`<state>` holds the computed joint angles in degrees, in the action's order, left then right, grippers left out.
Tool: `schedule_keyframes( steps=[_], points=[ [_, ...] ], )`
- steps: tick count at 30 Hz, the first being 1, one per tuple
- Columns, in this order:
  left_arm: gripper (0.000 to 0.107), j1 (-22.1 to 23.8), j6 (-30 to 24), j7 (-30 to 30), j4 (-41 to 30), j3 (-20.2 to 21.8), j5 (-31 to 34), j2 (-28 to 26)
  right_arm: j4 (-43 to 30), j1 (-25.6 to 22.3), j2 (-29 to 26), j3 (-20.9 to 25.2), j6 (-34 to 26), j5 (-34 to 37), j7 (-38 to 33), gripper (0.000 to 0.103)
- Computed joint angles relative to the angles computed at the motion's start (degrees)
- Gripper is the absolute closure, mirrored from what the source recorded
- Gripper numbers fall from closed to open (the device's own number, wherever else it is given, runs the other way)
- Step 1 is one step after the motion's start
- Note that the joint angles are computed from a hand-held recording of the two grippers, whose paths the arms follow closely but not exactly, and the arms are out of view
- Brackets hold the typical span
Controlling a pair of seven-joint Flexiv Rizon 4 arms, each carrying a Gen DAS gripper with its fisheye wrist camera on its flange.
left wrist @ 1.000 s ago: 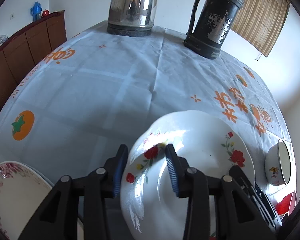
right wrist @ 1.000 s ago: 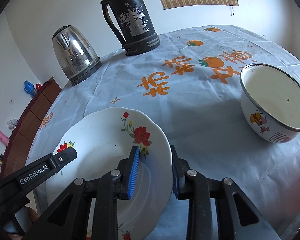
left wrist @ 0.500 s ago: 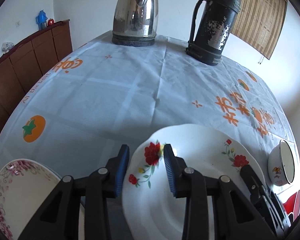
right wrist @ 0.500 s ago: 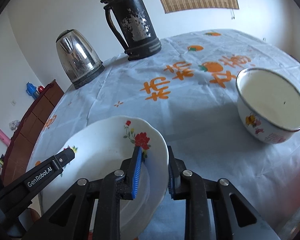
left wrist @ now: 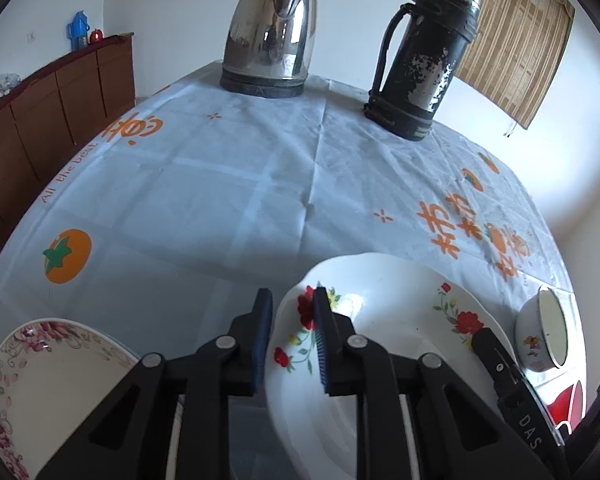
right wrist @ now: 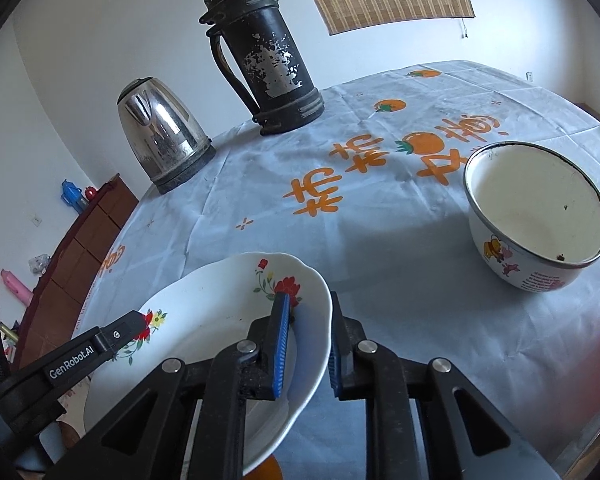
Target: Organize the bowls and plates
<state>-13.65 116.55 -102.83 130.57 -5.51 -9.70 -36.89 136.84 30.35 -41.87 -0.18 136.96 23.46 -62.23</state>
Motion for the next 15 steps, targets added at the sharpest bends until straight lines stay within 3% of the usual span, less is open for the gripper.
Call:
schedule_keyframes(
  steps=[9,15],
  points=[
    [0.092,2.7,2.0,-1.1,0.9,-1.9,3.2,0.6,0.7,-1.6,0.0,1.4,3.0,-0.7,1.2,0.085],
    [0.092,-1.0,4.7,0.0,2.3,1.1,0.9,2.1,1.0,-0.8,0.3,1.5,5.5,0.7,0.3,0.085]
  ],
)
